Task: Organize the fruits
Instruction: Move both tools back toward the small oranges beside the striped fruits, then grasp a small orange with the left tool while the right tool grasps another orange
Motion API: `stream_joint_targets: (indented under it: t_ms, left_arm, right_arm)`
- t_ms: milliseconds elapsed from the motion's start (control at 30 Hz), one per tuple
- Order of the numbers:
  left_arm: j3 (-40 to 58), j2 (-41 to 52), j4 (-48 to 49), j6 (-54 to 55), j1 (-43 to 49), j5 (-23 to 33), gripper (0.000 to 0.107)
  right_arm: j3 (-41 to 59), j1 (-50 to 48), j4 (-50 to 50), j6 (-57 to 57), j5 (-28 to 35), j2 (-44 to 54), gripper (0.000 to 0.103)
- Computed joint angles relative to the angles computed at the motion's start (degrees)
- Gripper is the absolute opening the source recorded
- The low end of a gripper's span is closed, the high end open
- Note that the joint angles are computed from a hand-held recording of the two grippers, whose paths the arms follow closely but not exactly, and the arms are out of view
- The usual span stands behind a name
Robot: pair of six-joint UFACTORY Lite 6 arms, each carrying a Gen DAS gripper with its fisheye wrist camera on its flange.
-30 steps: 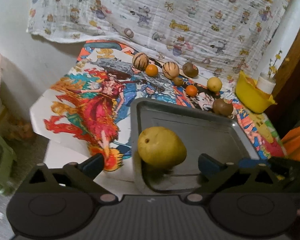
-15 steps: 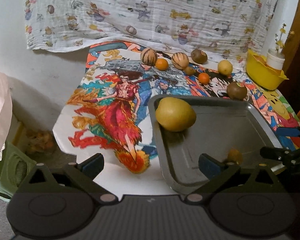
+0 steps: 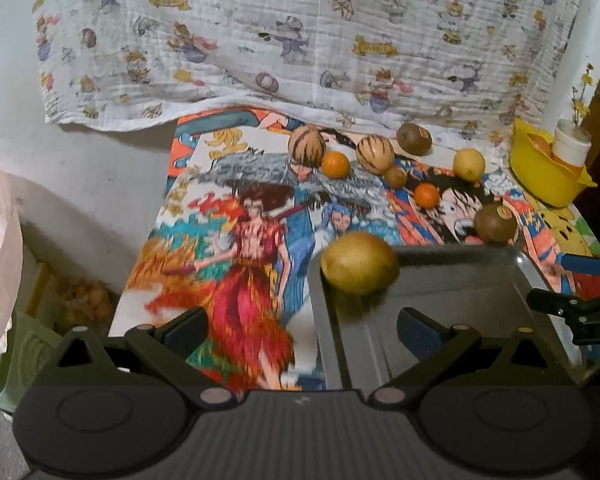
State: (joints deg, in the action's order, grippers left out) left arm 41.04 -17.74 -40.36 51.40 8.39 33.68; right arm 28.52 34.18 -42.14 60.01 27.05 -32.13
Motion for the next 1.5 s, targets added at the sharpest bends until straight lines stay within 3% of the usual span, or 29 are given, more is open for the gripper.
stream_joint_targets:
  t_ms: [367,733,1033,1367,1500]
  left_arm:
    - [19.57,22.88,-8.66,4.95,-4.97,-4.56,0.102]
    - [38.0,45.07,-18.98,15.3,-10.96,-4.71,0.102]
    - [47.54,56.72,-23.24,12.56,-12.51,-3.83,0.099]
    - [54.58,62.91,-19.23,2.87,-14.83,-4.98,0.075]
    - [56.19,63.92,-16.88,-0.94,-15.12,-5.83,0.071]
  right_arm:
    - [16.21,-9.14,-8.35,-5.05,-12.27,22.58,0.102]
    - [31.04,-12.36,-7.01,-11.18,-17.51,43.33,0.1]
    - [35.51,-13.71,-3.24,-12.83,-18.79,51.01,0.085]
    - [38.23,-14.01,-5.63,-9.86,-18.9,55.32,0.066]
    - [39.29,-14.17,-4.03,-10.52,-19.02,56.44,0.059]
